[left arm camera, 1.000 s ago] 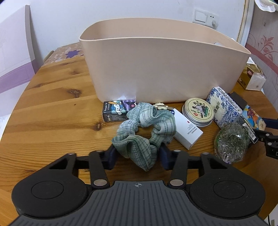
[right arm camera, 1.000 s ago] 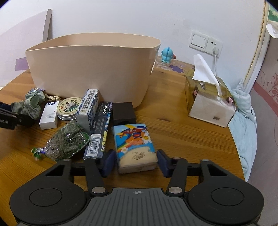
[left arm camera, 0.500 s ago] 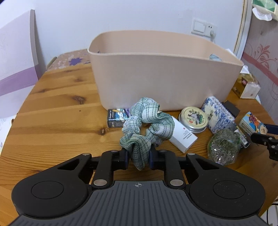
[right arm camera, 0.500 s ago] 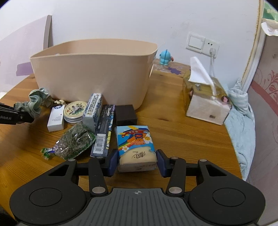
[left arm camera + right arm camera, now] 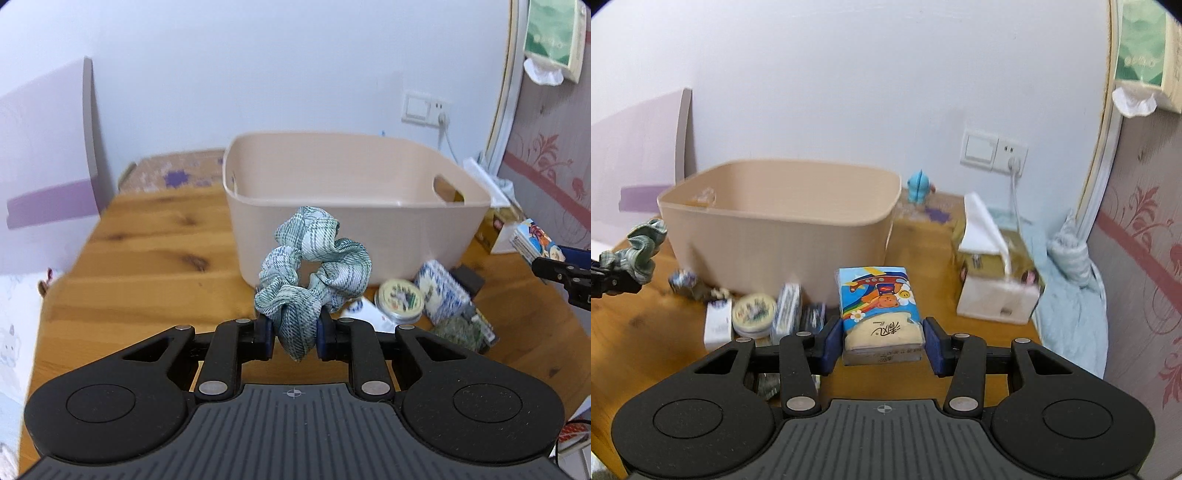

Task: Organize objects
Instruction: 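Carry scrunchie and tissue pack over the beige bin and release both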

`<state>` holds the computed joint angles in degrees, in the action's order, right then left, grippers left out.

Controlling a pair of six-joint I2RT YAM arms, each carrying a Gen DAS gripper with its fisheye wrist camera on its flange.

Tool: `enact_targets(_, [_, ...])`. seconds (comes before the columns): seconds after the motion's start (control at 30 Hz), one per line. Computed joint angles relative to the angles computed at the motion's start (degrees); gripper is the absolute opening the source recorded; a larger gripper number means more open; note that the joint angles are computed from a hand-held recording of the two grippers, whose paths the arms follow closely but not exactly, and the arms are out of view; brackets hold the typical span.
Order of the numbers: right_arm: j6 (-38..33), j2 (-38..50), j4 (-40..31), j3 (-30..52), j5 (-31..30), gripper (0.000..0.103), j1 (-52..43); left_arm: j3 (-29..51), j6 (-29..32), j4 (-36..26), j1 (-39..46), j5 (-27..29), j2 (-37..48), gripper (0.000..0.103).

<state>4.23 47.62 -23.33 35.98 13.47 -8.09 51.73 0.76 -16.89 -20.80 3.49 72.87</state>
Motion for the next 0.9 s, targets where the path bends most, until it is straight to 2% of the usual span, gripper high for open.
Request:
enact_targets(0.13, [-0.97, 1.29, 1.45, 2.09, 1.16, 0.045, 0.36, 1.75, 1.16, 0.89, 1.11, 0.93, -0.34, 0.021])
enact_targets(0.3, [-3.43, 4.44, 4.23, 4.98, 2.04, 0.045, 0.52, 4.93, 1.93, 3.07, 0.79, -0.43, 1.83, 0.021])
enact_targets(0.6, [-8.59, 11.89, 8.58, 11.33, 2.03, 0.045, -0.57, 15.16, 3.48, 5.61, 0.79, -1.61, 11.16, 0.021])
enact_targets(0.8, [-9.88, 18.89, 11.58, 15.66, 0.09, 0.045, -1.11, 25.57, 4.77, 3.42, -0.54, -2.84, 21.9, 0.021])
enact_targets(0.9, [-10.54, 22.85, 11.51, 18.26, -1.61, 0.045, -1.32, 34.05, 4.15, -2.83, -0.28, -0.71, 28.98, 0.021])
